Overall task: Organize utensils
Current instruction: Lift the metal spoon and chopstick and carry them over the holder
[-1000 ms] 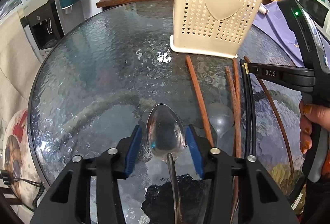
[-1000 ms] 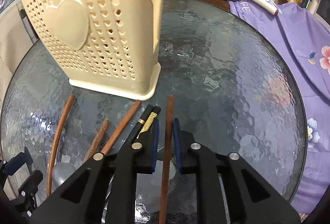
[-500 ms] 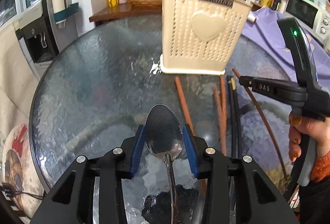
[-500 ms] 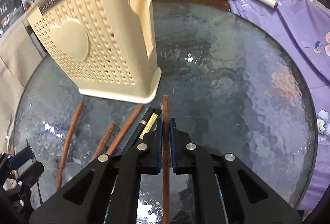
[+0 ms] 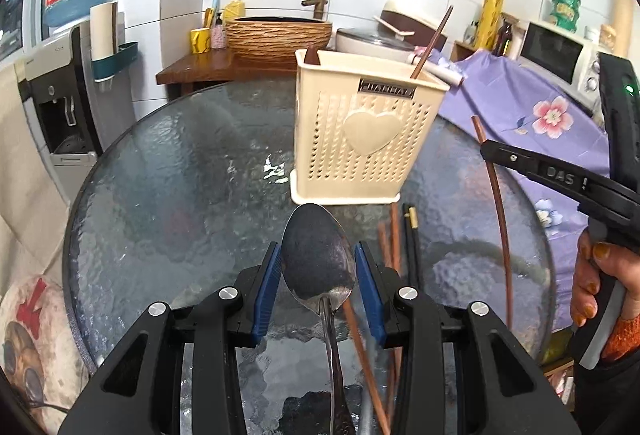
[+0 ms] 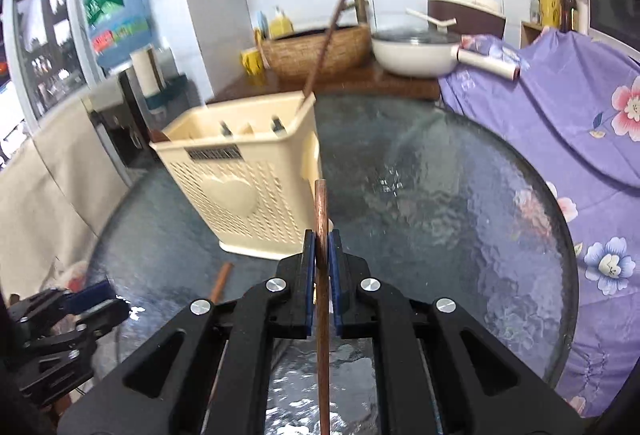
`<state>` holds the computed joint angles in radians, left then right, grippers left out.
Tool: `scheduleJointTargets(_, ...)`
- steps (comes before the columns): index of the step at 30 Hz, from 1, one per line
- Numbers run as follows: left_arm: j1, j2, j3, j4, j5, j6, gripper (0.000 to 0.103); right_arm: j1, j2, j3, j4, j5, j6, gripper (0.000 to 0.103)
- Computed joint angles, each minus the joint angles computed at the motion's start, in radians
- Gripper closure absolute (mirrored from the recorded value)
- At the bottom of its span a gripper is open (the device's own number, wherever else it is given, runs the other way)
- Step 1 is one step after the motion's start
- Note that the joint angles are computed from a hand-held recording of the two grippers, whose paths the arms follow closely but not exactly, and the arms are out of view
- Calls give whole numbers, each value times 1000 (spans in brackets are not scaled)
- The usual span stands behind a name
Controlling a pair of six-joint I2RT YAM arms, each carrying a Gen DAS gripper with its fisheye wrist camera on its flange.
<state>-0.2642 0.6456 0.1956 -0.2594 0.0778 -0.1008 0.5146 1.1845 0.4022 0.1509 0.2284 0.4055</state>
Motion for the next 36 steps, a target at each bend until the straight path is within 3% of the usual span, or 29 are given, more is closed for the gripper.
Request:
scheduleJointTargets(8,99,-5,18,7,110,33,66,78,-212,-7,-143,48,2,95)
scheduleJointTargets(30,63,121,-62,200,55,19,66,130,-222,-13,-157,113,29,95)
scheduleJointTargets(36,70,102,-69,193,65,19,66,130,-233,-13,-168,115,36,95)
